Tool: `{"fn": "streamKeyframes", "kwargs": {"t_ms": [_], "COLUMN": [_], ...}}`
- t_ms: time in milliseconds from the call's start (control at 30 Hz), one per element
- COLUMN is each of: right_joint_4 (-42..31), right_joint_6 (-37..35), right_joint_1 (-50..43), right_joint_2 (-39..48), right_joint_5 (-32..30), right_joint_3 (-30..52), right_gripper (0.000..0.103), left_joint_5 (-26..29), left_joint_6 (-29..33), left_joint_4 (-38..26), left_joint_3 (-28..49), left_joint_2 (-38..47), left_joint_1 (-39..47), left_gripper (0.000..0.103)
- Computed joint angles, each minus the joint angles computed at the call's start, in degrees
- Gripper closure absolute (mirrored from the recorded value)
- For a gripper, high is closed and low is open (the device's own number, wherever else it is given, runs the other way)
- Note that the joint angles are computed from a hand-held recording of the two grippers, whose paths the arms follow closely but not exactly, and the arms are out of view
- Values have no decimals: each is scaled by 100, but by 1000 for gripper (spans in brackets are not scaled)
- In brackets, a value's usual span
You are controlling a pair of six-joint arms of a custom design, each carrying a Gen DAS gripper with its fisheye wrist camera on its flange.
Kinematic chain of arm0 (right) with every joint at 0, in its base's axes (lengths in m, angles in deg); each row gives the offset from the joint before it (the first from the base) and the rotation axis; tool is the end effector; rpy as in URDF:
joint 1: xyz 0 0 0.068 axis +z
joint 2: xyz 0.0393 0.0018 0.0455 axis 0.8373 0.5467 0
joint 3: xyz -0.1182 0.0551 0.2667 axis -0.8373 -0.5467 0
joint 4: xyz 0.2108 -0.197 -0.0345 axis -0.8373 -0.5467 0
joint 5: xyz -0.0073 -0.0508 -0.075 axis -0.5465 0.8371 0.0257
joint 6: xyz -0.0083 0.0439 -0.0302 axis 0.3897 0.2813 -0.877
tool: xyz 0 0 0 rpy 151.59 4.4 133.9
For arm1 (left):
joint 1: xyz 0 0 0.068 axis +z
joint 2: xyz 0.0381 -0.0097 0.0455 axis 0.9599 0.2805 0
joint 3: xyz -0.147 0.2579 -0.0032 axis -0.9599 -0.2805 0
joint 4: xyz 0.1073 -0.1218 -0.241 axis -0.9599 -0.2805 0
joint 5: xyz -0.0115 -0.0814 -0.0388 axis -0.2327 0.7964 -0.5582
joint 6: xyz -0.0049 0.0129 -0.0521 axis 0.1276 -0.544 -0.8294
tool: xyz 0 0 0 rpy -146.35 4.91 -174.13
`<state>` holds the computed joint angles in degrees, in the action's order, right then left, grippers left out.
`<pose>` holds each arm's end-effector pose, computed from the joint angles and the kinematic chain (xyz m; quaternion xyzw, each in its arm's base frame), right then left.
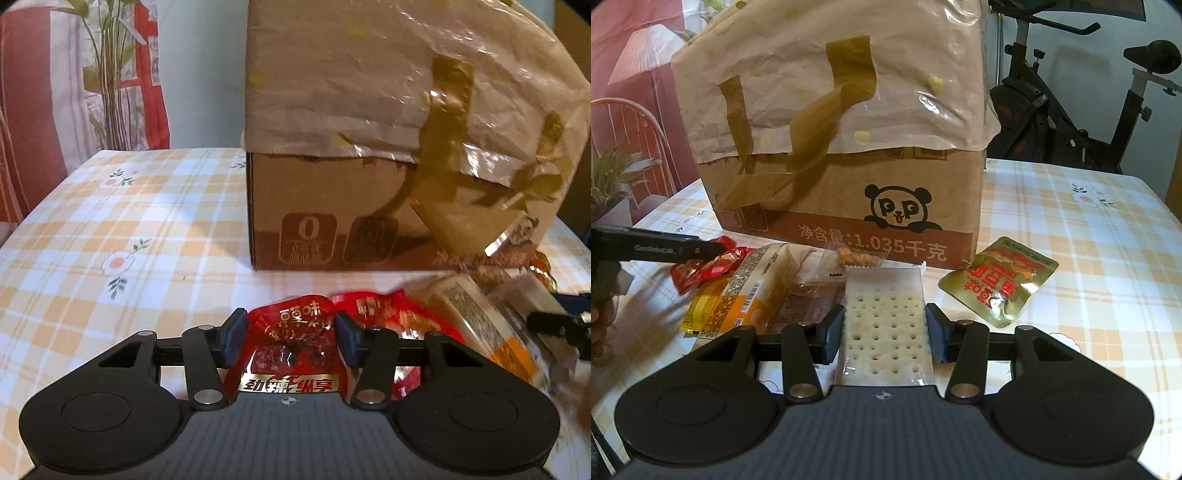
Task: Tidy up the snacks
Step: 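Grasp the white cracker packet with right tool while left tool grasps red snack pack, then lift both snacks over the box and release them inside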
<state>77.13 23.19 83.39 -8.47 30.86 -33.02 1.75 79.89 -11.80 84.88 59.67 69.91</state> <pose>0.1768 0.0867 0.1444 -0.1142 0.8948 0.1223 0.4139 0.1870 -0.0146 0.1315 0.0526 0.9140 -0.0366 0.4005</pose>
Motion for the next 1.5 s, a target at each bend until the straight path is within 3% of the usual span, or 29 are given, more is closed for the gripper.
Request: {"fn": "streamKeyframes", "kwargs": {"t_ms": [233, 433, 933, 1133, 1333, 1500], "right_joint_4": [1, -7, -41, -707, -1325, -1461], "right_joint_6": [4, 7, 71, 240, 134, -109], "right_joint_1": [8, 57, 57, 175, 554, 855], "right_joint_2": [5, 5, -143, -944, -1764, -2116], "right_joint_5": [9, 73, 3, 220, 327, 371], "right_joint_3": [3, 4, -54, -38, 223, 645], "right_gripper": [54, 54, 54, 54, 54, 54], "left_joint_5": [21, 218, 397, 392, 258, 457], "left_joint_6": [-14, -24, -315, -344, -322, -185], "left_joint_4": [-1063, -1011, -1966, -2335, -2393, -2221], "left_joint_3": [-321, -254, -171, -9, 281, 818], "left_joint_2": [-1359, -1376, -2607, -3196, -3378, -3301], "left_joint_1": [22, 193, 130, 61, -159, -73], "left_gripper": [49, 50, 50, 50, 50, 50]}}
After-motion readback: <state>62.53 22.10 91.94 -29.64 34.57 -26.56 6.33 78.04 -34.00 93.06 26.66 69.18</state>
